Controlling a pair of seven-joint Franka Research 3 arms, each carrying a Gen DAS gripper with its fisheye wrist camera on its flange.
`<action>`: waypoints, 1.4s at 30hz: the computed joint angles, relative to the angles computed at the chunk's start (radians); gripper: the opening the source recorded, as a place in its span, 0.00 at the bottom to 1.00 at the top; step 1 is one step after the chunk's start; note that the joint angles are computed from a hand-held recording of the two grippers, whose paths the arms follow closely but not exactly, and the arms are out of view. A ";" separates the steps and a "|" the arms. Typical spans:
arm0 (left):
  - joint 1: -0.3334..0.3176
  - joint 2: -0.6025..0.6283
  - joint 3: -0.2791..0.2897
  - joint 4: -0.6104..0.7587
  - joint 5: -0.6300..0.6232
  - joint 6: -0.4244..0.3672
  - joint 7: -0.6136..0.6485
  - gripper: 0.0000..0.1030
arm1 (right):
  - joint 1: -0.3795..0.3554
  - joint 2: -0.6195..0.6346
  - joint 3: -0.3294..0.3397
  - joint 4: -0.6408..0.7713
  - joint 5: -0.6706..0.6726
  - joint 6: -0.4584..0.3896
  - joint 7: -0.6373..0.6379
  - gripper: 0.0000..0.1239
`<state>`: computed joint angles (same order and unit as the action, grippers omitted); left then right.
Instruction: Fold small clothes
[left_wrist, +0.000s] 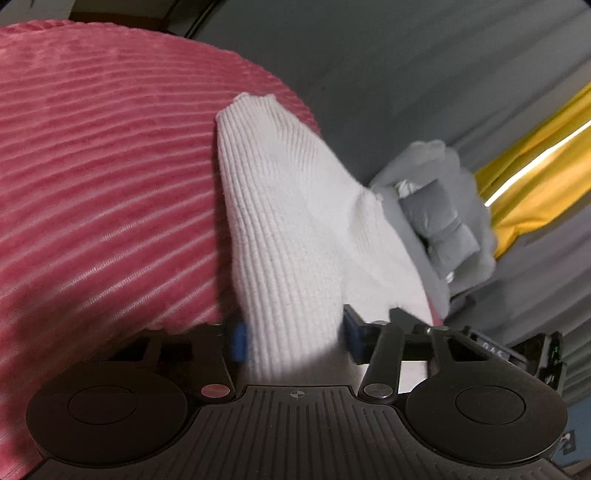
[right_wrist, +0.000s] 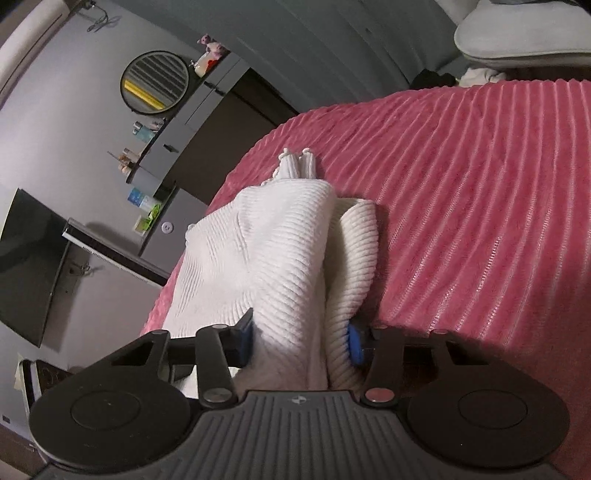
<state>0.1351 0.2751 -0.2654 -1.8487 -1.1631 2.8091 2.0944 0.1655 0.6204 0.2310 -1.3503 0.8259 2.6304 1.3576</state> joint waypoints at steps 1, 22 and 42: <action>0.007 -0.007 -0.006 -0.002 -0.023 0.001 0.025 0.43 | 0.010 -0.008 -0.007 -0.006 -0.014 0.011 0.002 0.32; -0.033 -0.451 0.128 -0.450 0.929 0.042 -0.571 0.64 | 0.185 -0.349 -0.052 -0.396 -0.173 0.127 0.014 0.39; -0.156 -0.530 0.225 -0.530 1.126 0.043 -0.811 0.74 | 0.261 -0.468 -0.075 -0.593 -0.224 0.206 0.304 0.17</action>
